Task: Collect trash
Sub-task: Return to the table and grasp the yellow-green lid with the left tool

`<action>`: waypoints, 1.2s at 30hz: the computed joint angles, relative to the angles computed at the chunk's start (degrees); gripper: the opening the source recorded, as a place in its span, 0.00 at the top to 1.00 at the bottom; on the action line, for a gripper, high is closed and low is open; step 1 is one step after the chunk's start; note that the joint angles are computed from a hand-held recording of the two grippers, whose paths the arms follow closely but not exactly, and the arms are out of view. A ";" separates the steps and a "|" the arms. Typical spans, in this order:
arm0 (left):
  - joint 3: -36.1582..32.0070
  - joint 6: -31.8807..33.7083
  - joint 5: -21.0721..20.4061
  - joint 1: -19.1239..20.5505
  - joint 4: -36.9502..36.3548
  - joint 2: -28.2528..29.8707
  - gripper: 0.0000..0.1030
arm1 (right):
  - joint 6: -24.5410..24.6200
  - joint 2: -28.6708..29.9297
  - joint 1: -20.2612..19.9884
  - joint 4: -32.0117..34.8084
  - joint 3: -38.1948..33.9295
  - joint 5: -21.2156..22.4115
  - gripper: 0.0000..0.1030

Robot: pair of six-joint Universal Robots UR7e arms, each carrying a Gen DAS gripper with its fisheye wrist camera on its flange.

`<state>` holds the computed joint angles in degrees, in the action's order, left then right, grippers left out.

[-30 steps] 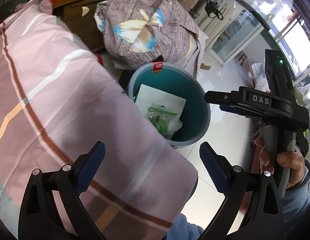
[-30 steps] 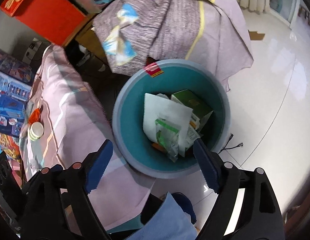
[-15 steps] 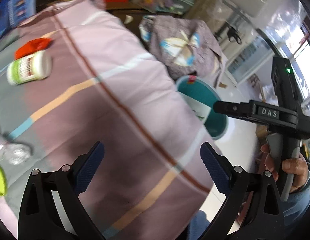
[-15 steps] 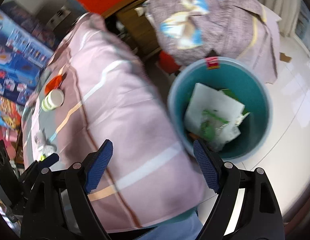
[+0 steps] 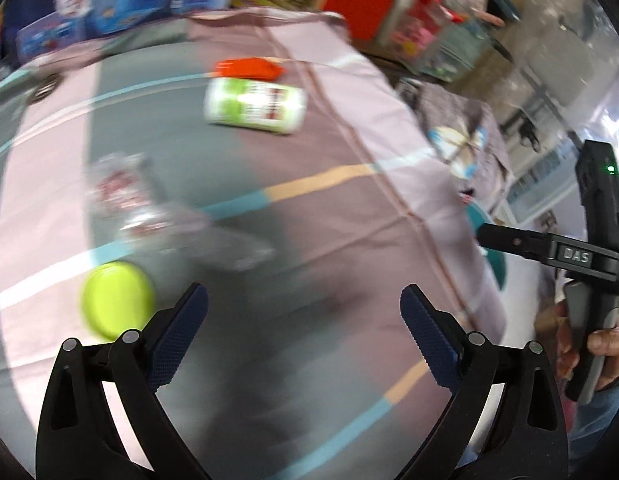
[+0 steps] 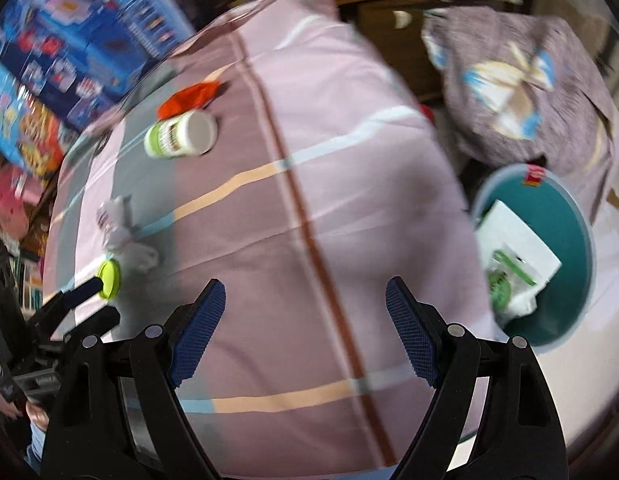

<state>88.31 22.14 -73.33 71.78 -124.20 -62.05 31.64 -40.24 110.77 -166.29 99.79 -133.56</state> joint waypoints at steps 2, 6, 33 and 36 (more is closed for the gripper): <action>-0.92 0.75 1.39 1.24 -0.43 -0.28 0.06 | -0.59 1.63 0.27 2.97 -2.79 0.78 0.24; -2.70 2.33 4.43 3.41 -1.37 -0.37 0.06 | -0.96 4.05 0.53 6.98 -7.04 2.22 0.24; -8.33 10.21 5.20 5.75 -7.56 3.67 0.47 | -8.31 16.56 0.03 29.01 -32.35 0.54 0.24; -12.28 8.70 2.80 5.28 -5.72 5.19 0.46 | -12.72 19.58 0.05 32.08 -39.38 -1.02 0.24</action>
